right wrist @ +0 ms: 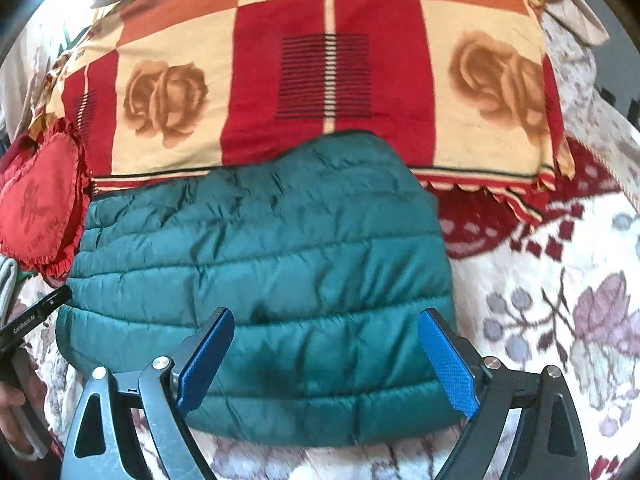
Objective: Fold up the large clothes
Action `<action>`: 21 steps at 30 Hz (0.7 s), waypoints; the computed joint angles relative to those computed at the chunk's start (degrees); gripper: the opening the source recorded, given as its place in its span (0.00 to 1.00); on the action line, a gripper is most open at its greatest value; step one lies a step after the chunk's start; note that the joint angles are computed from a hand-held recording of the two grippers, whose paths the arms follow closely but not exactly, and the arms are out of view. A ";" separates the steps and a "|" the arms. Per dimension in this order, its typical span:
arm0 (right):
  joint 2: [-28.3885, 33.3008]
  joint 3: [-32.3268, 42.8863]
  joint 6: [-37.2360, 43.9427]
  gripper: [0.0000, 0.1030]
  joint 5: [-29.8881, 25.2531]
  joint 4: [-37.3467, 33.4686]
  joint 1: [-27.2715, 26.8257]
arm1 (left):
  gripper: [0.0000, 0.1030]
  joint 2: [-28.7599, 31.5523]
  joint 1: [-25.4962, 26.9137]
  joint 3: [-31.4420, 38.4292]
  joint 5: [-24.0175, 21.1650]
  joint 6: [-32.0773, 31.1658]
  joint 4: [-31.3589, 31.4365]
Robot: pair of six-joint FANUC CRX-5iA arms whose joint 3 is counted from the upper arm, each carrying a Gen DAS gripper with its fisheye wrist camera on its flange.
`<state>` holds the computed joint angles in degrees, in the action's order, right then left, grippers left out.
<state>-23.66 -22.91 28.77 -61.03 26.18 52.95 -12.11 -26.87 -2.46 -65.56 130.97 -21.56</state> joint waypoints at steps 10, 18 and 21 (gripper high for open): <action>-4.91 -2.85 -0.21 0.94 -2.20 -1.74 -0.20 | 0.80 -8.60 8.76 -11.58 6.86 -9.50 16.46; -7.96 -3.80 3.85 0.97 1.27 -14.21 -7.51 | 0.80 -15.62 20.69 -26.06 12.20 -20.37 38.32; -7.78 -3.55 7.05 0.99 4.03 -19.61 -10.15 | 0.80 -16.13 22.07 -29.20 14.35 -21.86 43.23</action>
<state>-31.44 -26.46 35.81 -56.99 6.56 42.80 -28.24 -4.79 -31.66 -51.21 109.10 21.67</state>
